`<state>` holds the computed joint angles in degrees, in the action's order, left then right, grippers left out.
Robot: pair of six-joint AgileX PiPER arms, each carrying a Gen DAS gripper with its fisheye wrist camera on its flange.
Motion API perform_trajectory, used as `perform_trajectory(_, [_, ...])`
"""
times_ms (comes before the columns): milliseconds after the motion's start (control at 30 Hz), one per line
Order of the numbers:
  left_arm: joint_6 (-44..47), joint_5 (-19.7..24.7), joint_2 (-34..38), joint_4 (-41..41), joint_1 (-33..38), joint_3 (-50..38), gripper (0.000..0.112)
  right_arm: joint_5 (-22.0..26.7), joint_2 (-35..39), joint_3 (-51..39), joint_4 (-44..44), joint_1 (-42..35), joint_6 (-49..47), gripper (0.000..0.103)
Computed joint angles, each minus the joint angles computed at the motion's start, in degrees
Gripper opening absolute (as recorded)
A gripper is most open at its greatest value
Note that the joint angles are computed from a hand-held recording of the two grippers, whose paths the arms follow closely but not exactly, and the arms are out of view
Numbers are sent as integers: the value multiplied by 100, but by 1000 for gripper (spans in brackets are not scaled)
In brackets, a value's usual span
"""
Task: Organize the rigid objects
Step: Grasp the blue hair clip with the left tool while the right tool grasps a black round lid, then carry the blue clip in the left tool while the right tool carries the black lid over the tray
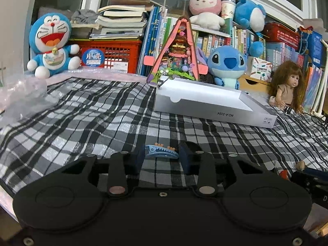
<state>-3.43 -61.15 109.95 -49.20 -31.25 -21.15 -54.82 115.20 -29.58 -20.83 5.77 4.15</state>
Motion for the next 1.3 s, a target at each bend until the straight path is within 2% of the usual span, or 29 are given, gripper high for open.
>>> perform_trajectory(233, [823, 478, -486, -431, 25, -268, 34, 182, -219, -103, -257, 22, 282, 37])
perform_trajectory(567, [1468, 1379, -882, -374, 656, -732, 34, 902, -449, -687, -495, 164, 935, 37])
perform_trajectory(733, [1778, 1963, -1046, -191, 1105, -1046, 34, 1450, -485, -1155, -785, 238, 1475, 37])
perform_trajectory(1100, [2656, 2747, -938, -380, 1564, -1981, 34, 2374, -346, -2235, -1372, 357, 2478, 37])
perform_trajectory(1300, [3278, 3356, -728, -640, 1778, -2708, 34, 2918, -183, -2991, -2179, 339, 3448, 37])
